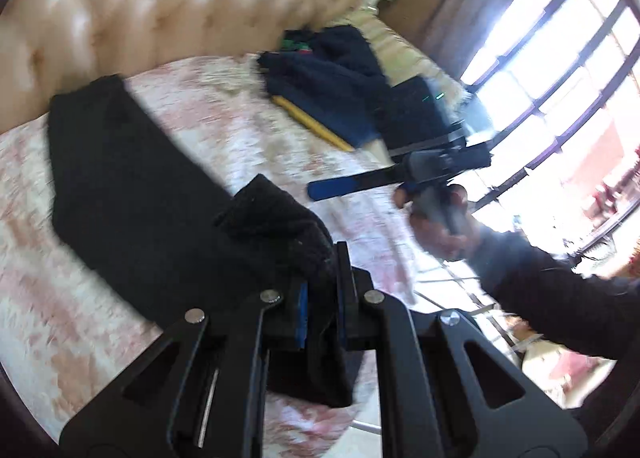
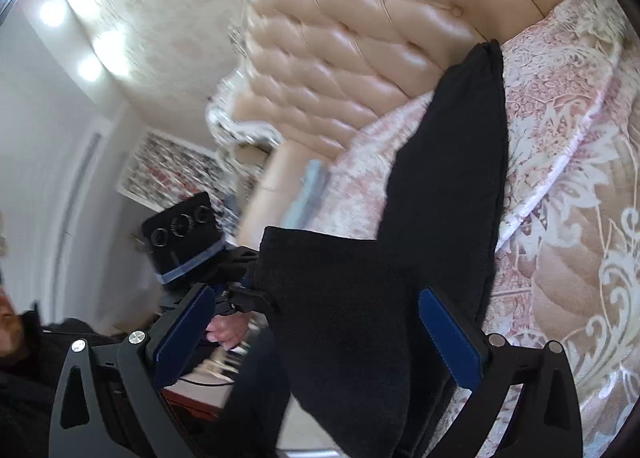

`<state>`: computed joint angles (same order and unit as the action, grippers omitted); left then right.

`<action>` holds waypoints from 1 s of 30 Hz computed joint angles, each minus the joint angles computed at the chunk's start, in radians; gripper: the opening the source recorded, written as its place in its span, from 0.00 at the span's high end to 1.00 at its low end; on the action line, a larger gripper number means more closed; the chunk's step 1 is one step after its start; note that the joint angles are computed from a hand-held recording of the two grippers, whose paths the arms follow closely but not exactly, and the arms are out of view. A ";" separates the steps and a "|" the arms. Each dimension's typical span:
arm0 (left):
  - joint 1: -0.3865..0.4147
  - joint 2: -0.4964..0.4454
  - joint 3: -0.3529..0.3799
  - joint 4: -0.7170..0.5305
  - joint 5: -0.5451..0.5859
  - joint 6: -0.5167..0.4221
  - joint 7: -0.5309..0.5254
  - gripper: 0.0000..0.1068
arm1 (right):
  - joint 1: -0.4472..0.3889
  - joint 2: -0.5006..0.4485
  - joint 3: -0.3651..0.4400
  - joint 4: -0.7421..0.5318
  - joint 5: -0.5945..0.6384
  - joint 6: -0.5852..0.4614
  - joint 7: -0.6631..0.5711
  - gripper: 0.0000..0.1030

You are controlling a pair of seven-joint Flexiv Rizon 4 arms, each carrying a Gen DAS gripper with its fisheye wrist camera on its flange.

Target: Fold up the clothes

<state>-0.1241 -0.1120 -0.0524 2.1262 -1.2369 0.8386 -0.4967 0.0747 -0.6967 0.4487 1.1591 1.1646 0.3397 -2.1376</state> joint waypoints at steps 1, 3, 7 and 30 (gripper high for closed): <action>0.009 -0.014 -0.003 -0.032 0.017 -0.047 0.011 0.88 | -0.032 0.006 0.014 0.026 0.041 0.007 -0.027 0.00; 0.028 -0.045 -0.004 -0.059 -0.005 -0.093 0.026 0.88 | -0.082 0.023 0.027 0.076 0.112 0.022 -0.069 0.00; 0.068 -0.127 0.004 -0.058 -0.029 -0.092 -0.034 0.88 | -0.083 0.056 -0.004 0.125 0.123 0.047 -0.064 0.00; 0.165 -0.214 0.008 -0.041 -0.113 -0.124 -0.394 0.62 | -0.006 0.111 0.031 0.172 0.089 0.109 -0.013 0.00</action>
